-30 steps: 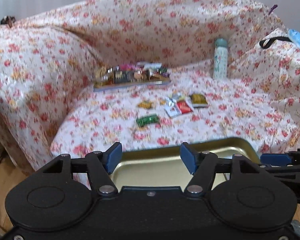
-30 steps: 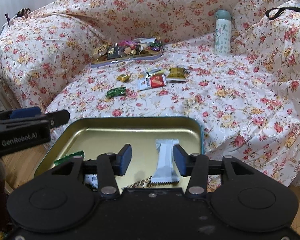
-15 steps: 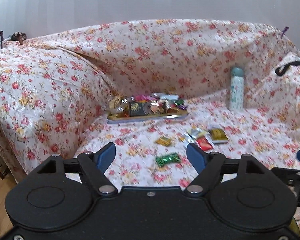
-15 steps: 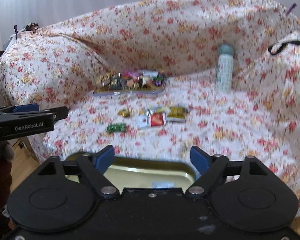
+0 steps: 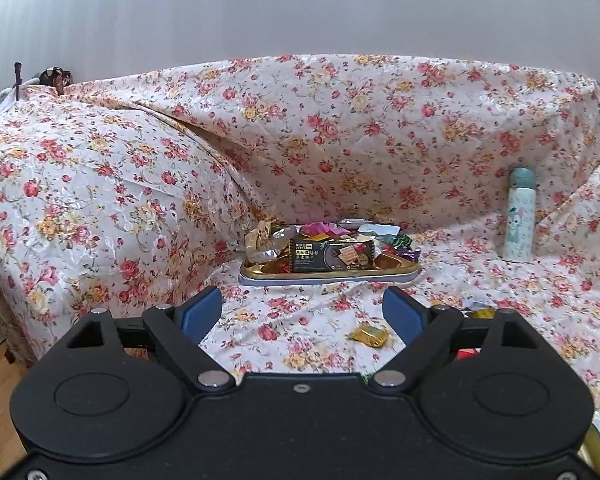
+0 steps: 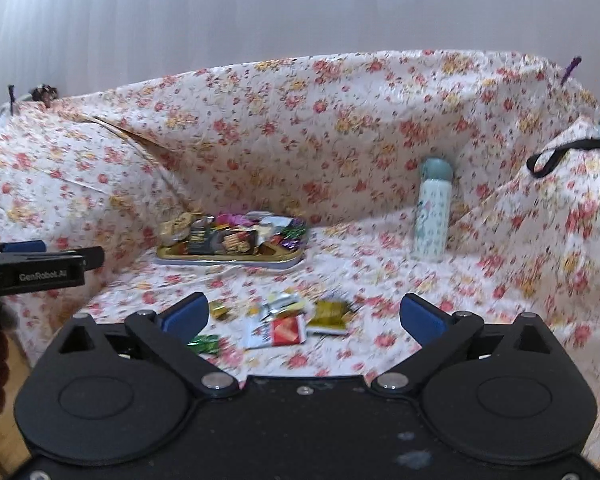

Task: Organize snacks
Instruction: 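Move both open tools back toward the scattered snacks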

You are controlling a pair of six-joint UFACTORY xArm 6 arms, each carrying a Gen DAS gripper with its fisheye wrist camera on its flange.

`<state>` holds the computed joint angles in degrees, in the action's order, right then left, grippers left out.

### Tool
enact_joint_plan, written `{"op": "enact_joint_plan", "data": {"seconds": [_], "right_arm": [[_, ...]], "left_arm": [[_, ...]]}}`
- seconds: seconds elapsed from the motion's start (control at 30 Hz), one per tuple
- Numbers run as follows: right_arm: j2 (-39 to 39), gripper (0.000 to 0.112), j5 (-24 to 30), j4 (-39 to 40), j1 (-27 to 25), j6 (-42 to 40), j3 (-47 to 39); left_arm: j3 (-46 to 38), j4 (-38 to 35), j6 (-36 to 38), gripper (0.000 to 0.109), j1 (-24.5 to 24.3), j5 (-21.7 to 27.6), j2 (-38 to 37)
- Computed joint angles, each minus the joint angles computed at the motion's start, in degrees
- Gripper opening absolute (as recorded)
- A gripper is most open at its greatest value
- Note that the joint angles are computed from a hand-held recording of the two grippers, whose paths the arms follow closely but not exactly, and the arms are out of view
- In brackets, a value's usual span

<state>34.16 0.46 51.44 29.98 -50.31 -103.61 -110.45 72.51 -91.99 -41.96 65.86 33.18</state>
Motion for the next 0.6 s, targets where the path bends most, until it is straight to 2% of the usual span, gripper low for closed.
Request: {"op": "enact_joint_plan", "data": {"seconds": [0.13,0.27,0.47,0.6], "right_arm": [[4.21,0.103,-0.25,-16.58,-1.34,13.59,-3.97],[8.91,0.103,3.3,-27.93,-2.65,23.49,-10.39],[16.47,0.103,10.26,-39.27,-3.6,32.19,-21.79],[24.73,0.103,18.13,-43.57,-4.01,35.4,-35.58]], "left_arm": [[-3.57,-1.91,3.09,0.089,2.01,-1.5,2.98],[-7.19,-5.17,7.69,0.089,4.11,-4.01,6.31],[-12.43,-8.77,14.29,0.089,6.34,-6.65,11.63],[-16.12,-11.82,18.79,0.089,7.77,-8.89,15.04]]}}
